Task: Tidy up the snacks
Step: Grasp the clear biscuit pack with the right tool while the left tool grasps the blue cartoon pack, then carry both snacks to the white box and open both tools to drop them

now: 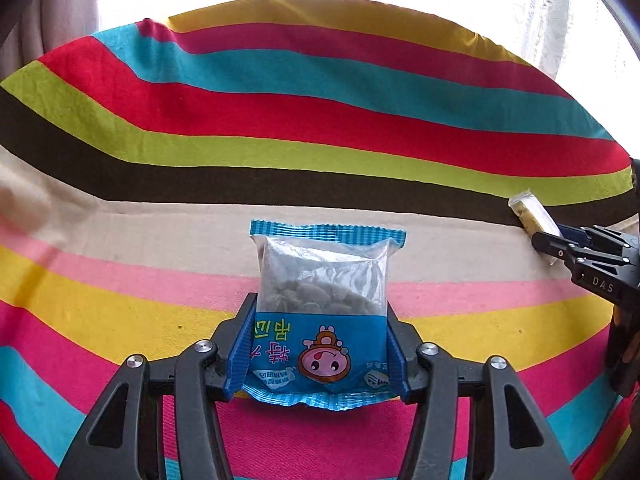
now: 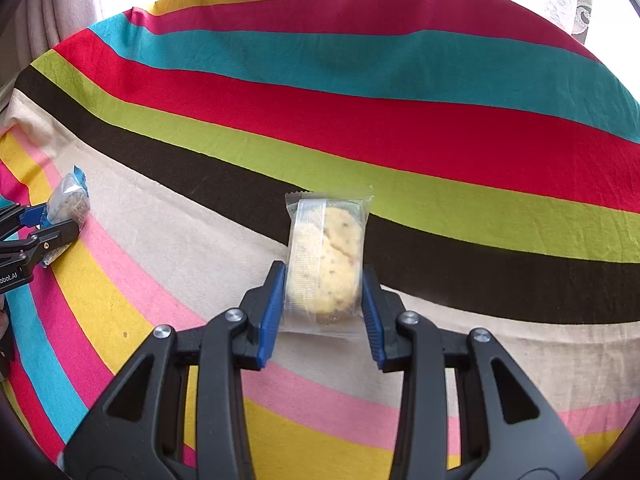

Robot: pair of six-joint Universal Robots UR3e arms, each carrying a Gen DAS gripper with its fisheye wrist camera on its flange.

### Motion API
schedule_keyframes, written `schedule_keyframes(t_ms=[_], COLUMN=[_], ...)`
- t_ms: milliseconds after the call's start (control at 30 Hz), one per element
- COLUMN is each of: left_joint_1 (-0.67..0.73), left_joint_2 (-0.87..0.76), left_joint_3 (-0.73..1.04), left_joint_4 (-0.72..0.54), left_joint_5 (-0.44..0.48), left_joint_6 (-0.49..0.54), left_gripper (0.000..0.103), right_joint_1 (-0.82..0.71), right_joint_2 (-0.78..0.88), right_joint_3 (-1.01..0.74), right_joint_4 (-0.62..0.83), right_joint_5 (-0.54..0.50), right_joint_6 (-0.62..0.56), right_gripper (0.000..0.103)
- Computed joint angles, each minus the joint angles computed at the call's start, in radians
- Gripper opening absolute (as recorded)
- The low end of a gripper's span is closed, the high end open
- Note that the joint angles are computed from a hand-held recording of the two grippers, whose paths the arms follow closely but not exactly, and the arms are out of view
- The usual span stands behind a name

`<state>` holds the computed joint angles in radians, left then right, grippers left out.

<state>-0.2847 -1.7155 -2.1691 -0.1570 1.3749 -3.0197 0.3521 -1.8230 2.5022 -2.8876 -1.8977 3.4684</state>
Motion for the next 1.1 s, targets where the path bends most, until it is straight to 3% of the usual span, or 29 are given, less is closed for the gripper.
schedule_keyframes(t_ms=[567,633,700,867,967,1100], left_joint_1=[-0.021,-0.005,0.02,0.085,0.155,0.24], left_joint_2=[0.032,0.042,0.049,0.191,0.324,0.555], left_joint_3=[0.017,0.009,0.0,-0.1,-0.191,-0.295], left_joint_4=[-0.044,-0.048,-0.052,-0.122,-0.175,-0.295], left_joint_5=[-0.001,-0.022,-0.059,-0.108,-0.149,-0.174], left_joint_6=[-0.033,-0.024,-0.019,0.022,0.047,0.139], left_gripper=[0.056,0.056,0.056,0.055,0.055,0.055], right_joint_1=[0.019,0.043,0.088,0.35,0.489,0.608], right_joint_2=[0.005,0.006,-0.016,-0.005,0.052,0.136], right_joint_3=[-0.011,-0.046,-0.082,-0.186,-0.274,-0.361], right_joint_4=[0.013,0.079,0.168,0.294,0.382,0.404], right_joint_5=[-0.02,-0.045,-0.064,-0.177,-0.246,-0.294], right_joint_6=[0.023,0.107,0.263,0.6,0.739,0.841], right_gripper=[0.04,0.04,0.04,0.04,0.04,0.04])
